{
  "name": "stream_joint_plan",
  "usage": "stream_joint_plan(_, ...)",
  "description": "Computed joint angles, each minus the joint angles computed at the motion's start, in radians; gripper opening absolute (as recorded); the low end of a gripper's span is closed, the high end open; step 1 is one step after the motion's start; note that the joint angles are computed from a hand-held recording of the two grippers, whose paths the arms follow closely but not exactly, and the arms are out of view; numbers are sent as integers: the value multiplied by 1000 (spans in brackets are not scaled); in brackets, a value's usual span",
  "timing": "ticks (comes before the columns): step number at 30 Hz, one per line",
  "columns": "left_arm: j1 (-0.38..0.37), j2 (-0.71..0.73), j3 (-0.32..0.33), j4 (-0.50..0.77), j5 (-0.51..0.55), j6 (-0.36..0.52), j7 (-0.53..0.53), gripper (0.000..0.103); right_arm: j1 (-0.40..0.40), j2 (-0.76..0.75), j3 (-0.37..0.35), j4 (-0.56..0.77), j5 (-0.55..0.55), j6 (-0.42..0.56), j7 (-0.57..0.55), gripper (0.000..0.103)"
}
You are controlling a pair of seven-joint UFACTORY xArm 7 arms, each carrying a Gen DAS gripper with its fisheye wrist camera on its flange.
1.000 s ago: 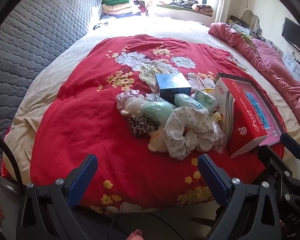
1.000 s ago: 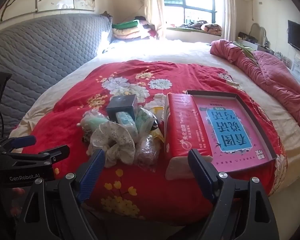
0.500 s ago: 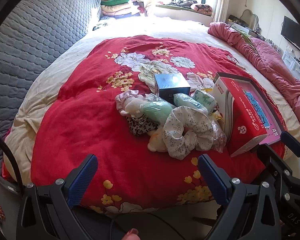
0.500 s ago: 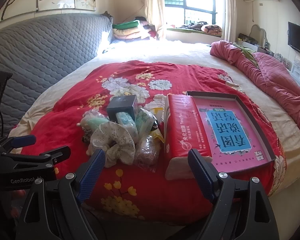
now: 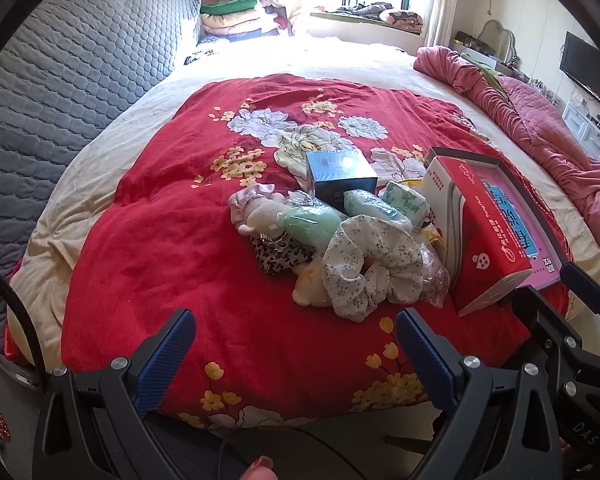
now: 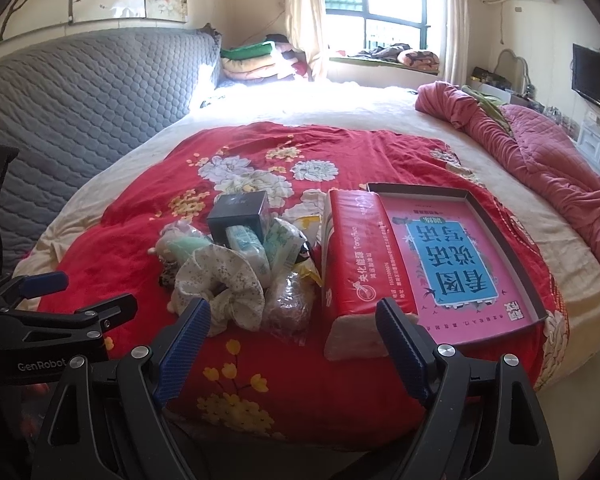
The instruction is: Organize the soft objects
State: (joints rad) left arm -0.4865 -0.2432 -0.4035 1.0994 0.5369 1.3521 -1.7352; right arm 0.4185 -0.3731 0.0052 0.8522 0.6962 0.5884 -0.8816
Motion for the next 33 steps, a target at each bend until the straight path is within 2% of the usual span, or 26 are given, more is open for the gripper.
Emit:
stream_joint_plan(21,-8,15,7,8,-1,-7,10,101,-3,5,5,-3,-17,-12,14,85)
stream_joint_plan(33,5,-19,9,-37,-20,-51,-2,101,3,7,6,-10,-14,-20,5,85)
